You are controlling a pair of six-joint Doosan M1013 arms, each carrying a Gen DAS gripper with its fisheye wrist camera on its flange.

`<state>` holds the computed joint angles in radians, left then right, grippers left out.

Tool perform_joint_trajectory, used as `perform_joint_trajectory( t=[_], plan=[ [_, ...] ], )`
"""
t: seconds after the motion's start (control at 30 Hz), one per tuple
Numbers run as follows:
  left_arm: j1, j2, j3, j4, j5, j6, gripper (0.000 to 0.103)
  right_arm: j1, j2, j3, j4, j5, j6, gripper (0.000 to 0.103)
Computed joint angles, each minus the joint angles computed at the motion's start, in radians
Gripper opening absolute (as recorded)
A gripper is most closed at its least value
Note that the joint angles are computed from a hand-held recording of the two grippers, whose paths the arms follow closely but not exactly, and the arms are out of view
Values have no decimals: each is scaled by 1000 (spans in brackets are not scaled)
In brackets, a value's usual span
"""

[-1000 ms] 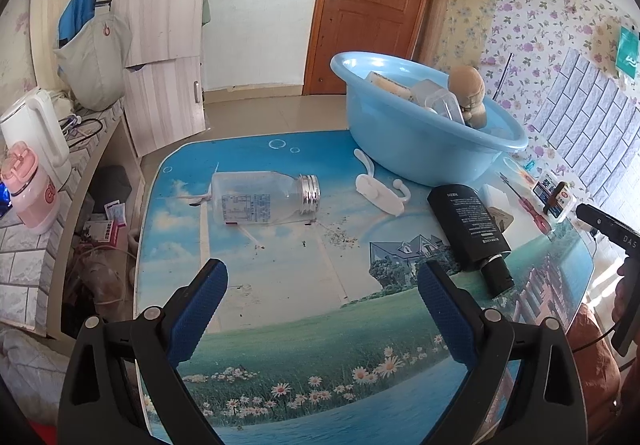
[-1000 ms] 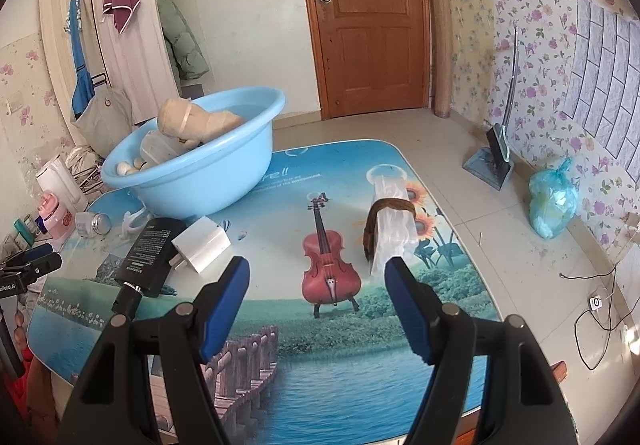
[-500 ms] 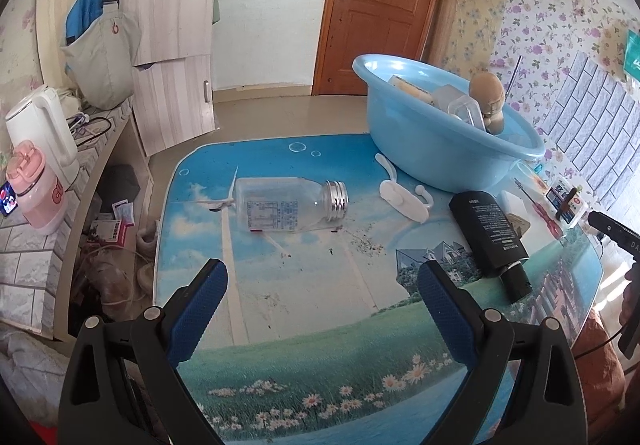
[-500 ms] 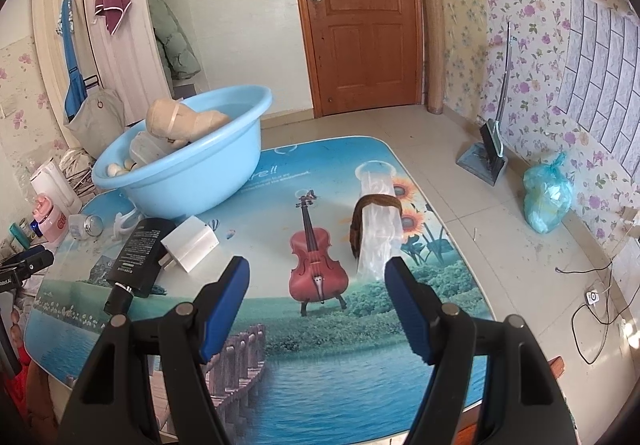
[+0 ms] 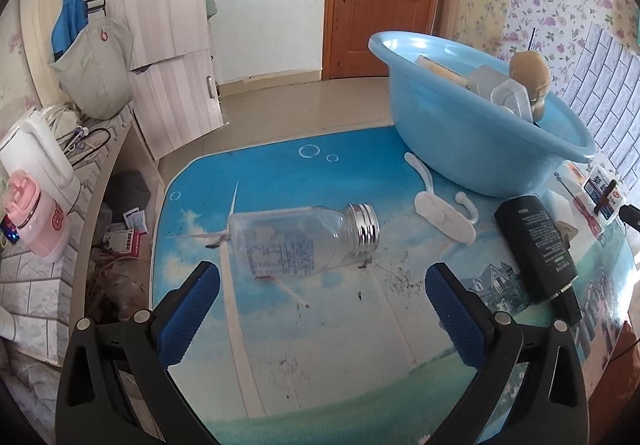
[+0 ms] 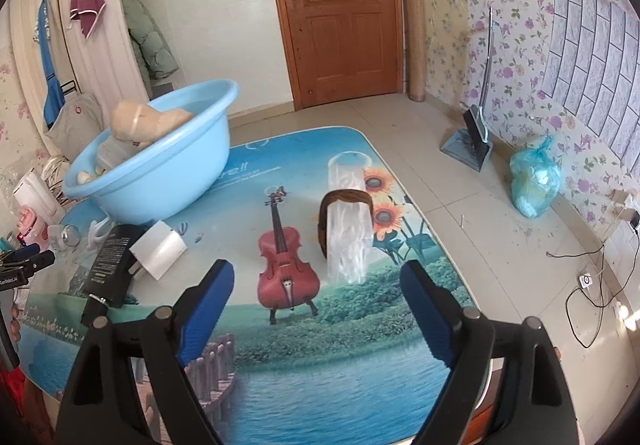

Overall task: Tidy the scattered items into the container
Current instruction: 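Reach the left gripper to the glass bottle while the right reaches the clear banded bag, then grasp the glass bottle with the left gripper while the right grasps the clear bag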

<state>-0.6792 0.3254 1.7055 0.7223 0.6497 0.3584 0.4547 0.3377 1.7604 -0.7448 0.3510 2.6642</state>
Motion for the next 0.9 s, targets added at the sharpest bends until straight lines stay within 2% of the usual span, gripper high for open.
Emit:
perform_joint_trajectory(
  t=[0.1, 0.2, 0.37, 0.57, 0.63, 0.7, 0.73, 0.8, 0.87, 0.9],
  plan=[
    [9, 11, -14, -21, -1, 27, 103, -4, 17, -22, 8, 15, -24, 86],
    [18, 23, -31, -38, 7, 44, 103, -16, 35, -49, 78, 23, -83, 86],
    [34, 42, -53, -82, 24, 75, 103, -20, 57, -78, 53, 36, -75, 86],
    [54, 45, -50, -141, -28, 76, 102, -21, 80, -108, 107, 53, -158, 86],
    [52, 44, -48, -129, -30, 60, 85, -22, 84, -115, 139, 61, -190, 86],
    [49, 44, -48, -118, -22, 52, 85, -24, 79, -110, 169, 50, -208, 85],
    [50, 41, -44, -126, -33, 58, 85, -24, 78, -108, 166, 47, -207, 81],
    [45, 34, -36, -109, -39, 38, 85, -21, 77, -109, 147, 64, -197, 64],
    [39, 25, -26, -90, -45, 17, 85, -23, 75, -108, 156, 72, -204, 37],
    [36, 20, -22, -87, -49, 13, 85, -26, 72, -106, 183, 68, -224, 33]
  ],
)
